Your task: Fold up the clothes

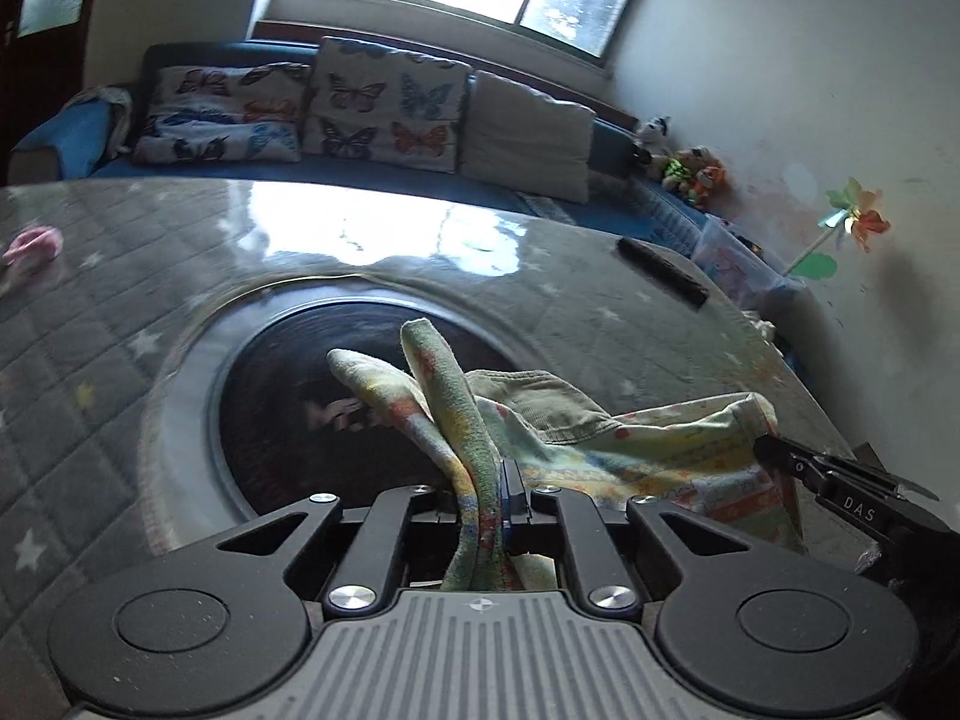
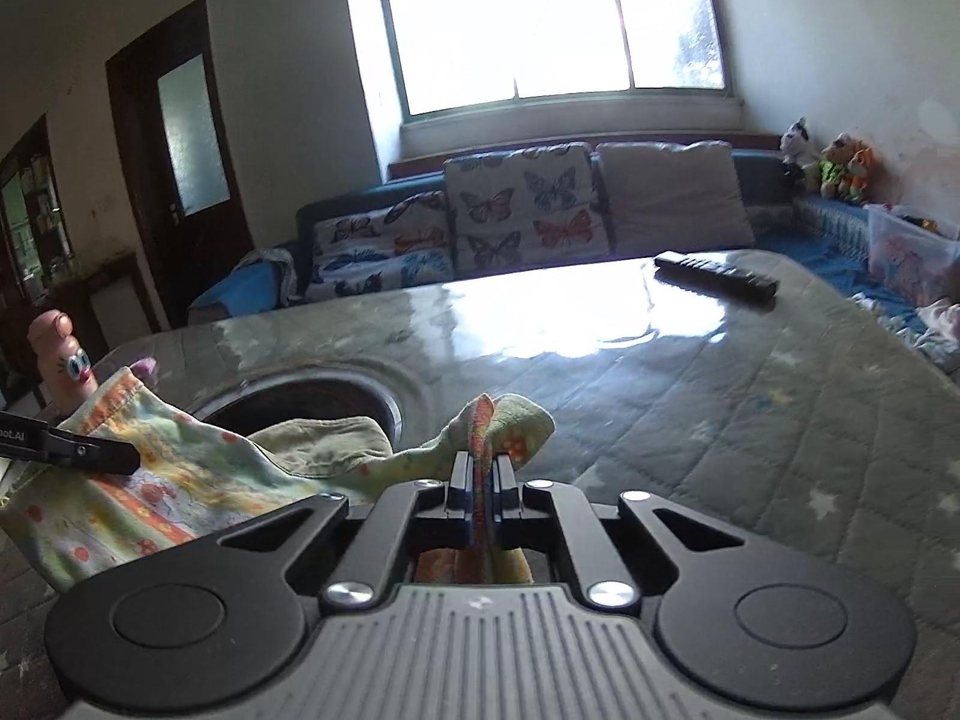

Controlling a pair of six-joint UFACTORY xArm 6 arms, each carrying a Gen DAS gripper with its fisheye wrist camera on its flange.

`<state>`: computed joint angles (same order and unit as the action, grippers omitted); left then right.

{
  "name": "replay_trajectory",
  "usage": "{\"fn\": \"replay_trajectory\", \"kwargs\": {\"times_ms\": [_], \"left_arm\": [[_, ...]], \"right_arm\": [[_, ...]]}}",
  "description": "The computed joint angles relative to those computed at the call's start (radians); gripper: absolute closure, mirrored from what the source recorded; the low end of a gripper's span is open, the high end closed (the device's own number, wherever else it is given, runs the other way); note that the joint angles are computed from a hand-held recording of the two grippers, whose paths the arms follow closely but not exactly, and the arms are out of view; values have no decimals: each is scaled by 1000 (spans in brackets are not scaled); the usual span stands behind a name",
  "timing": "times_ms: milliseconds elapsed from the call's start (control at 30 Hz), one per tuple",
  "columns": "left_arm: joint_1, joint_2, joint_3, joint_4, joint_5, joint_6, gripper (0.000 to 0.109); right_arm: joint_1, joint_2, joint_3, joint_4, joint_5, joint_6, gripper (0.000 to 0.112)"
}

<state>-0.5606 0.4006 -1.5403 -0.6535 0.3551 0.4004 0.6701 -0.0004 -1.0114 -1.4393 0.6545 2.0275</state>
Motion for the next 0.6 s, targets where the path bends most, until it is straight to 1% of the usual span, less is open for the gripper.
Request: {"fn": "replay_trajectory", "kwargs": {"times_ms": [200, 333, 467, 600], "left_arm": [[-58, 113, -170, 96, 32, -34, 98], [-89, 193, -295, 153, 59, -61, 98], [-113, 274, -426, 207, 105, -96, 98], [-135, 363, -564, 291, 143, -146, 98]], "right_arm": [[-1, -98, 75, 29, 109, -13, 107], [-10, -157, 120, 40, 160, -18, 107], [-29, -195, 153, 47, 187, -29, 107], [-59, -223, 182, 46, 196, -24, 107]]}}
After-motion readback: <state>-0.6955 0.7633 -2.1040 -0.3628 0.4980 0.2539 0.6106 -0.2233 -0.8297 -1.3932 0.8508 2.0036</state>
